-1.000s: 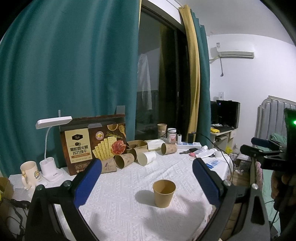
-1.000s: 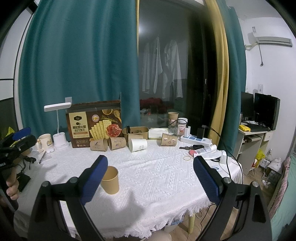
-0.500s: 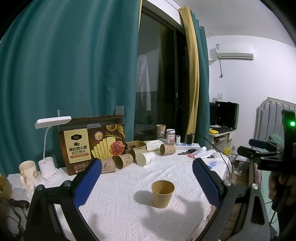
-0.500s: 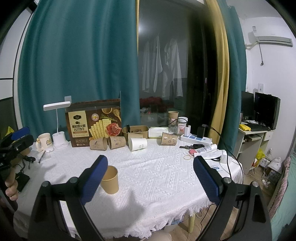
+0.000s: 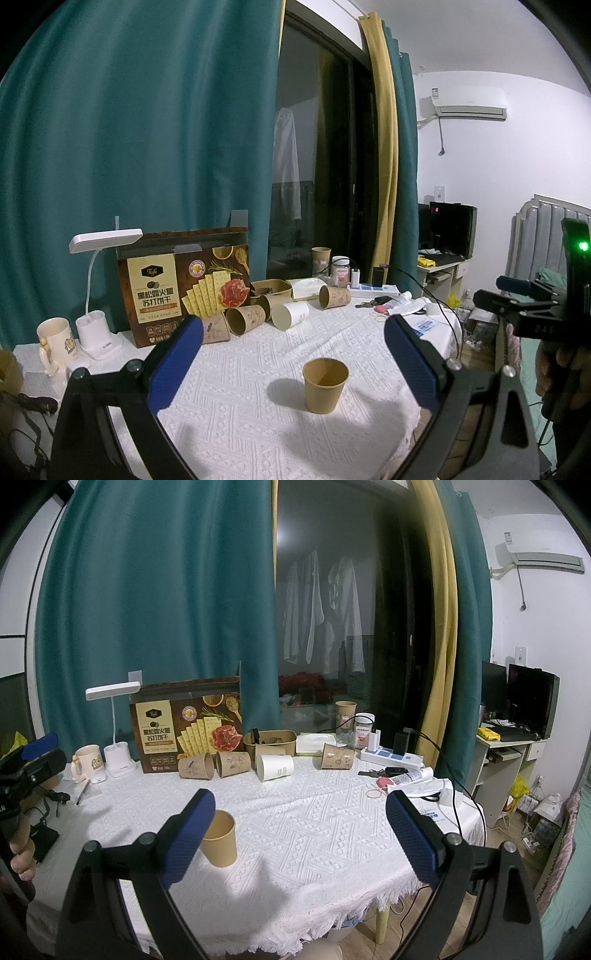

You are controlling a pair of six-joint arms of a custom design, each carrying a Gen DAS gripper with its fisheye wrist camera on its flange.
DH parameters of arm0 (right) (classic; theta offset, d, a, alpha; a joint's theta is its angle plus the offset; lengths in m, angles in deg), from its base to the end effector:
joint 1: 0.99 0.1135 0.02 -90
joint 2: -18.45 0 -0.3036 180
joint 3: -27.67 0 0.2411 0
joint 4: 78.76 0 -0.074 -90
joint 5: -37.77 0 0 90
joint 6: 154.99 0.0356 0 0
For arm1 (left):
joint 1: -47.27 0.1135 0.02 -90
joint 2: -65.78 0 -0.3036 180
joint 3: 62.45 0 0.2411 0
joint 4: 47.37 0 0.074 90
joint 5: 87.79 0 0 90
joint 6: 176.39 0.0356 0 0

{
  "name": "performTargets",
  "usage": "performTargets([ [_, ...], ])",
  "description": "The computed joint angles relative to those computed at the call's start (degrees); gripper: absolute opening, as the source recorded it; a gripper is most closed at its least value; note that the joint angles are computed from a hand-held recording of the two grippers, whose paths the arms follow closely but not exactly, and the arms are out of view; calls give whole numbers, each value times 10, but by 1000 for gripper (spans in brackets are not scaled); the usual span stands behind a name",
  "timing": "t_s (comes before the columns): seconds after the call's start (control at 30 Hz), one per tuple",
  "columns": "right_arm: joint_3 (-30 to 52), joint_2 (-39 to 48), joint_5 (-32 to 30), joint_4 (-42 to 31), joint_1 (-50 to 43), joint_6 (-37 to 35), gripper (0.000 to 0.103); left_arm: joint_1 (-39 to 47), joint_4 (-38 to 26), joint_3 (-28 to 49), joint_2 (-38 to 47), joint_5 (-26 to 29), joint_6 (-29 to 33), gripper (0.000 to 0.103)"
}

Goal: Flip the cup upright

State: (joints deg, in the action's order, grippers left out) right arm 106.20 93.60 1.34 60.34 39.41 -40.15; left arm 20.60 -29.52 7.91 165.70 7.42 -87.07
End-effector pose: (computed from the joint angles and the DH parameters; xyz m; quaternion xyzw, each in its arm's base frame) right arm 0.2153 0.1456 0.3632 0.0890 0.8203 -0.1277 0.5503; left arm 0.3463 -0.1776 0.2714 0.2022 0.7485 -0.1833 0.6044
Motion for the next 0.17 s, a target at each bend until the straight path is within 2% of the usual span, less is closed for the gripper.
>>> performTargets([
  [0.17, 1, 0, -1, -1, -1, 0, 92, -1, -3, 1, 0, -1, 0, 98],
])
